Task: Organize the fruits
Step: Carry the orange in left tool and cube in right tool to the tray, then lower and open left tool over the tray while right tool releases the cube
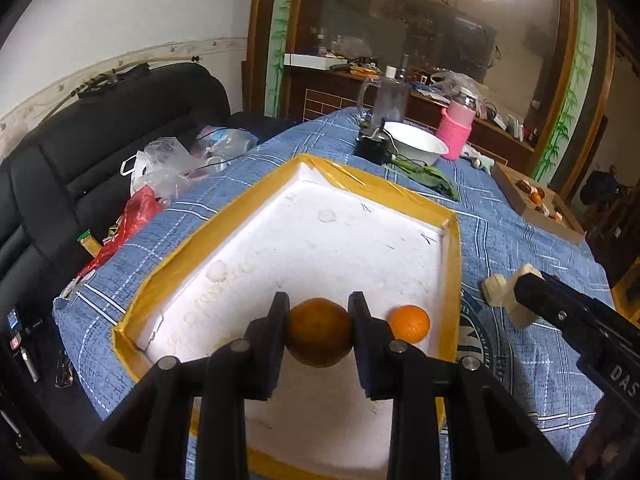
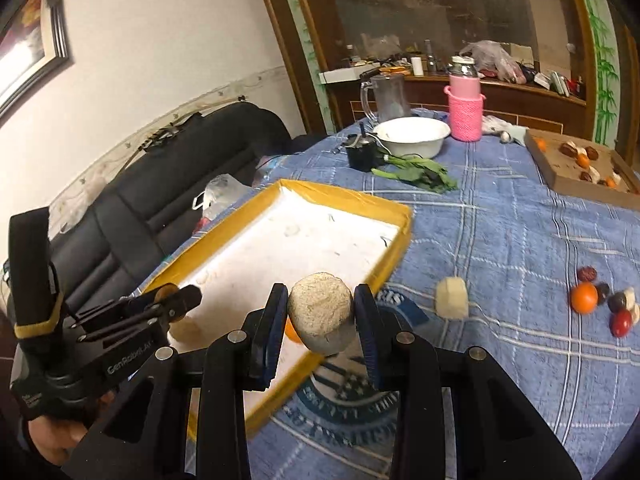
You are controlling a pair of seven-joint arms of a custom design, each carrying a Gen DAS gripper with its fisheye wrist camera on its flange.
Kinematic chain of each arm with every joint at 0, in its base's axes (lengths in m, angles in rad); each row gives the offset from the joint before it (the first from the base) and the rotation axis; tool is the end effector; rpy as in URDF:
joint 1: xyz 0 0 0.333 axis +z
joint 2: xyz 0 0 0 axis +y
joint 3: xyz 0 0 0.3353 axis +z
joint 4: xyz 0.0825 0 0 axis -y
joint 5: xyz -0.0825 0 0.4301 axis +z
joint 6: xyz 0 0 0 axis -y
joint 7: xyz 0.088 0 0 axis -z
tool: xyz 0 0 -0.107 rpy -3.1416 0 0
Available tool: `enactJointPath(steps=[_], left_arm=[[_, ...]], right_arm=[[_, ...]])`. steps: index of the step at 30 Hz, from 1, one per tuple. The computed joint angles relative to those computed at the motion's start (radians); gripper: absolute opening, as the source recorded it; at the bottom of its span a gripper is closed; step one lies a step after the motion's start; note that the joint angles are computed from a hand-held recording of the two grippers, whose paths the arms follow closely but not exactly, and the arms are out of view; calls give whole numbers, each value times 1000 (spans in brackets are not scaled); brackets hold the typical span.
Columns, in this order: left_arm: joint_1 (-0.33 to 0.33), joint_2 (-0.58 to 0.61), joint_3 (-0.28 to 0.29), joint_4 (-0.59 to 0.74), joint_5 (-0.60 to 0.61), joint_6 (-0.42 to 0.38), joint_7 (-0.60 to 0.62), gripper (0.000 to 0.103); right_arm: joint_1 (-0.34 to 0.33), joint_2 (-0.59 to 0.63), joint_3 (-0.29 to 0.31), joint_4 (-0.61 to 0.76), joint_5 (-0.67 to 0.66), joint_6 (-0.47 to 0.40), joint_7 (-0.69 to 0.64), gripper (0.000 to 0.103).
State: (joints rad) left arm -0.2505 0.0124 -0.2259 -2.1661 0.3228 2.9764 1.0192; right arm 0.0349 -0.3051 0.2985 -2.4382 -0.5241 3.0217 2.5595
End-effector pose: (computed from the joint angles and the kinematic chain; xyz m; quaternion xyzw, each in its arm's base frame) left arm 0.5436 -0.3048 0.4750 -0.5749 0.7177 -0.3470 0.1845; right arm 0.4783 0.2138 0.4999 -0.5923 0.6773 -0.2263 0.3731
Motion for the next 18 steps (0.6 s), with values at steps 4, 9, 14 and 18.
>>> enactJointPath(steps=[4, 9, 14, 18], left_arm=[[8, -3, -1, -22, -129, 51, 115, 33], [13, 0, -2, -38, -262, 115, 243, 33], [3, 49, 29, 23, -134, 66, 133, 33], [-8, 88, 43, 76, -42, -3, 48, 33]], right_arm=[[-4, 40, 1, 33, -17, 3, 6, 32], [18, 89, -18, 72, -44, 5, 11, 32], [76, 170, -84, 131, -26, -3, -35, 32], [135, 239, -148, 184, 32, -19, -108, 32]])
